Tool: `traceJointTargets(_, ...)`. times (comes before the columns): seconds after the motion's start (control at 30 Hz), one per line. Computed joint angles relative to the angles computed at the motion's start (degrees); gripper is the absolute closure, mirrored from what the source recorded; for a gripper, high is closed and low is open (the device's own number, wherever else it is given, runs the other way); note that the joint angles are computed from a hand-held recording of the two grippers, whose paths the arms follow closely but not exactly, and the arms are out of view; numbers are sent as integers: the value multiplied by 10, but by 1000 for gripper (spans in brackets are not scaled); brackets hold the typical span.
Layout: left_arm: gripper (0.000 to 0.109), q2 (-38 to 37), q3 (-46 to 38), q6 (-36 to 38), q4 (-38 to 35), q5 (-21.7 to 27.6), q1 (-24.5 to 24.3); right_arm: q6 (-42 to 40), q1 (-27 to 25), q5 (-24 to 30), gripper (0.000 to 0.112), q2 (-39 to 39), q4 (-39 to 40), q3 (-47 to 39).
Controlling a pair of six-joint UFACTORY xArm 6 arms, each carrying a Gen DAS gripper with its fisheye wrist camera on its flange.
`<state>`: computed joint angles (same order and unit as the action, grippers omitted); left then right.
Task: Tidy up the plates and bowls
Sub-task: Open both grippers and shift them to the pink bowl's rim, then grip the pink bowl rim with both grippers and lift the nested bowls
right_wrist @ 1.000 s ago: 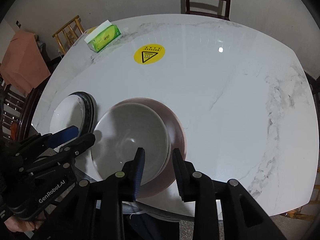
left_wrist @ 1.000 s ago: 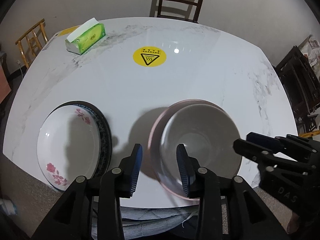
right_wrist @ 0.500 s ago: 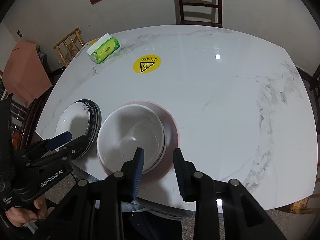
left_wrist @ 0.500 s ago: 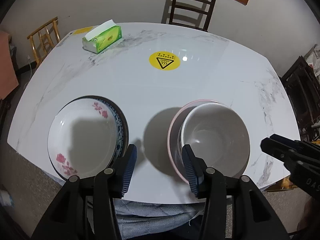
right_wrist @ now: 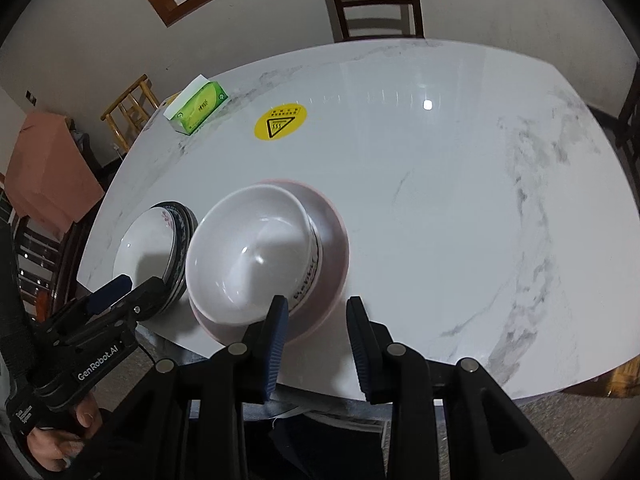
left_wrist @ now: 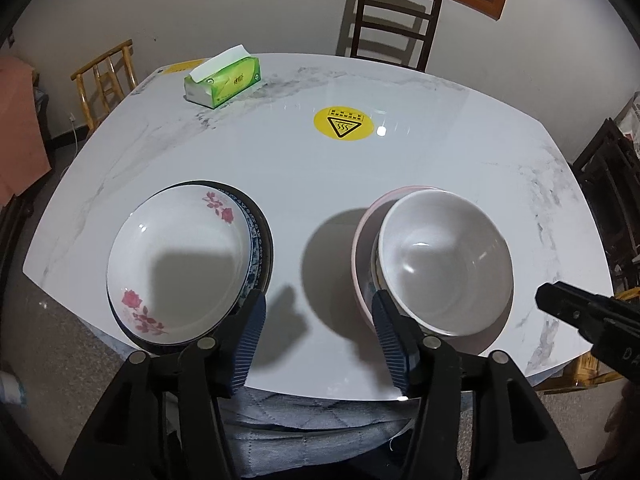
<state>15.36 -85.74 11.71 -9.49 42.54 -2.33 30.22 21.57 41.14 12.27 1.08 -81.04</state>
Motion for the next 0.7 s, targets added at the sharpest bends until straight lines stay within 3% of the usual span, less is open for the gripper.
traceJointTargets(0.2,56,2,5,12,-45,9,10,9,-5,-25,82,-6,12,30)
traceJointTargets(0.53,58,55,-70,10,-182,99,48,18,-18,-44,82,-6,41,48)
traceJointTargets(0.7,58,78,-97,-17,-177,111,50,14,-19,-39,82,10,56,34)
